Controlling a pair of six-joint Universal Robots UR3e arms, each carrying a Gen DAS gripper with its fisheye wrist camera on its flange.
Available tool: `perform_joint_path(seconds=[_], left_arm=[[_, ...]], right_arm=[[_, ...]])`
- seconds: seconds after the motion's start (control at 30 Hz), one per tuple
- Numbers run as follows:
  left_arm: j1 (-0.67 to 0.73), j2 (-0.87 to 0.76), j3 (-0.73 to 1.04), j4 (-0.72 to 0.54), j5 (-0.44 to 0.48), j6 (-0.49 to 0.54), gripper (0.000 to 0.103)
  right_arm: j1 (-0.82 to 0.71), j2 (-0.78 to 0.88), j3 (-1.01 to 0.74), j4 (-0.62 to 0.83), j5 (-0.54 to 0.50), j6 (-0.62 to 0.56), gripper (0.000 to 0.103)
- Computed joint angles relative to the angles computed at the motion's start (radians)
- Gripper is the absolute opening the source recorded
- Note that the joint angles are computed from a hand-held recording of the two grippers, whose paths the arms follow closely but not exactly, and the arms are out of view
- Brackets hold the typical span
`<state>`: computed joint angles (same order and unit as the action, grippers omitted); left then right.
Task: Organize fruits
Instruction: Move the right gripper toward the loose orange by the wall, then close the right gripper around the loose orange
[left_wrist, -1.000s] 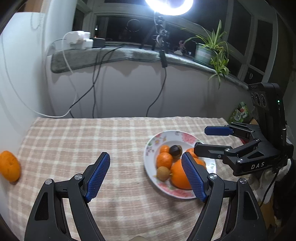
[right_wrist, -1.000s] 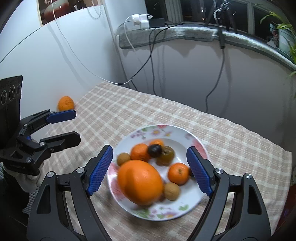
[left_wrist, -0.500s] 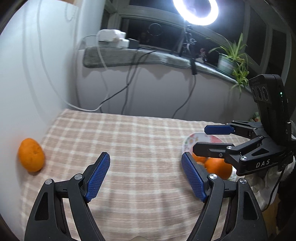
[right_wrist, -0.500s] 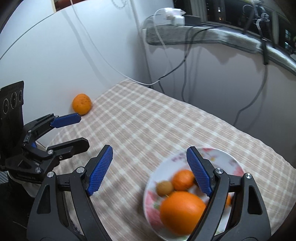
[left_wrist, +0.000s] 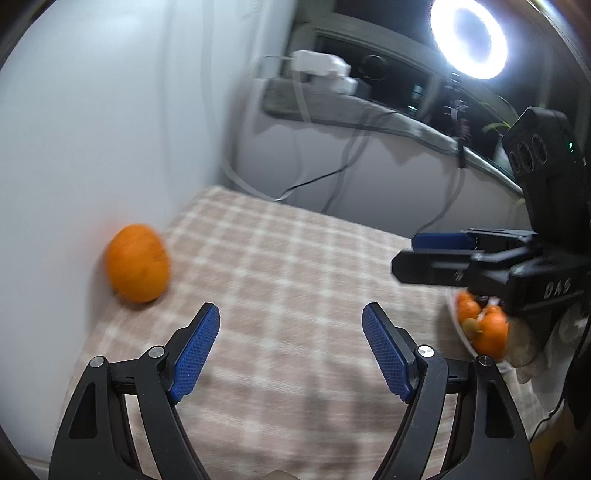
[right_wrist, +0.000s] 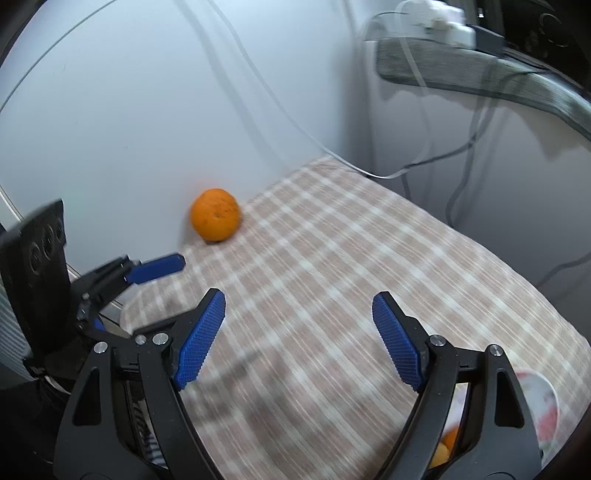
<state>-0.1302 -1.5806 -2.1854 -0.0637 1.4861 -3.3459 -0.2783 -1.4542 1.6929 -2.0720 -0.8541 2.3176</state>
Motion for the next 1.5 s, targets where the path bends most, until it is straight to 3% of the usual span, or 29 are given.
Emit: perform_joint_path(seconds=[0.27,0.57,0.7,0.93,1.1,1.17,1.5], left_arm=[[0.096,0.027,-0.118,0.082,0.042,-0.023,0.080],[0.147,-0.056,-0.132,0.168,0.035,-0.066,0.080],[0.135,-0.095,-0.118,0.200,0.083,-0.074,0.080],[0.147,-0.137,-0.079,0.185,0.116,-0.067,0.078],[0.132,-0.172,-0.036,0.171,0.157,-0.058,0.077],[0.129,-0.187,-0.013,0.156,0.170,-0.055,0.071],[0.151,-0.191,0.020,0.102,0.179,-0.042,0.067]], right_arm=[[0.130,0.215,-0.211,0.058,0.067,0.075,0.085],[0.234,0.436,-0.444,0.126,0.125,0.183,0.084],[0.265,0.554,-0.562,0.151,0.170,0.252,0.083],[0.310,0.717,-0.747,0.180,0.202,0.330,0.077],[0.333,0.801,-0.843,0.182,0.221,0.363,0.077],[0.336,0.830,-0.876,0.192,0.236,0.373,0.077],[0.380,0.962,-1.037,0.189,0.257,0.446,0.077]])
